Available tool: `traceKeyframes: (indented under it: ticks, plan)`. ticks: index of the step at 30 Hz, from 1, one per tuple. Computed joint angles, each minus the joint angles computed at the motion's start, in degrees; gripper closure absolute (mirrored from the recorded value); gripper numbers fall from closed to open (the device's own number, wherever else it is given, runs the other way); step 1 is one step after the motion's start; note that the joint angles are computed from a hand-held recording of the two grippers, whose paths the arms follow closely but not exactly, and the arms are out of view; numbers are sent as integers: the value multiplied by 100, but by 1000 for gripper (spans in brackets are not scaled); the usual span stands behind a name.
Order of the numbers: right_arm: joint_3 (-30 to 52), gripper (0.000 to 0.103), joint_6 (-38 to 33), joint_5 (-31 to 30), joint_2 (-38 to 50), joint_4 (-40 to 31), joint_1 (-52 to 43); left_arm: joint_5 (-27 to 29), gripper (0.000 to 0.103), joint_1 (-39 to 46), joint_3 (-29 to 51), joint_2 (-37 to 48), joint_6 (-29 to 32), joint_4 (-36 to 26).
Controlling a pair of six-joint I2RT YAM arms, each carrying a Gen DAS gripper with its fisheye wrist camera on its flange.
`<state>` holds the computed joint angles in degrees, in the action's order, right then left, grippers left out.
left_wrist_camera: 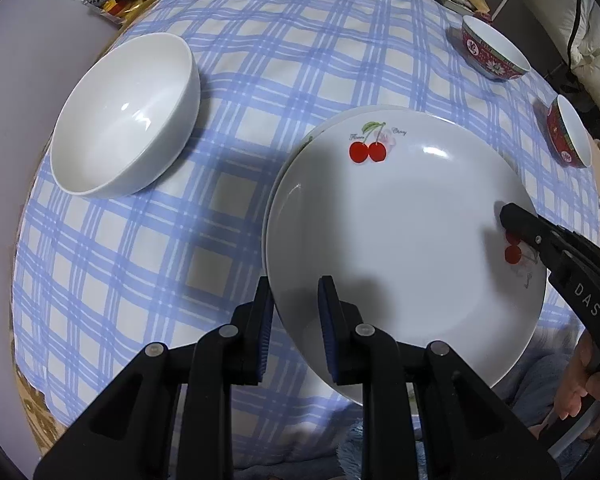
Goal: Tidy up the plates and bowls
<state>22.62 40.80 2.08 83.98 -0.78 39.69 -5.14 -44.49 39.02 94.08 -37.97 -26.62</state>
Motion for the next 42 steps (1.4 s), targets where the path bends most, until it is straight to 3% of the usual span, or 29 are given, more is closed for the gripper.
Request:
traceKeyframes:
  ticks: [8,16,23,28,36,42]
  plan:
    - [40,93,-22,3,234,116,48,-277,81,-160,189,254,39,-84]
    - [51,92,-69,-4,293,141,17,-153,82,-14,67,84,0,-52]
    - [203,92,-167,603,301,-162,235,-287,82,-123,116,144,-58,-150]
    - [192,92,-202,538,237,-143,199,-212,81,-102,167,310,-70,-124]
    - [257,91,-99,559,413,-216,287,-152,81,-12,95,210,-68,-54]
    - [201,90,19,689,324,-245,377,-423,81,-113,-58,-272,-228,-237]
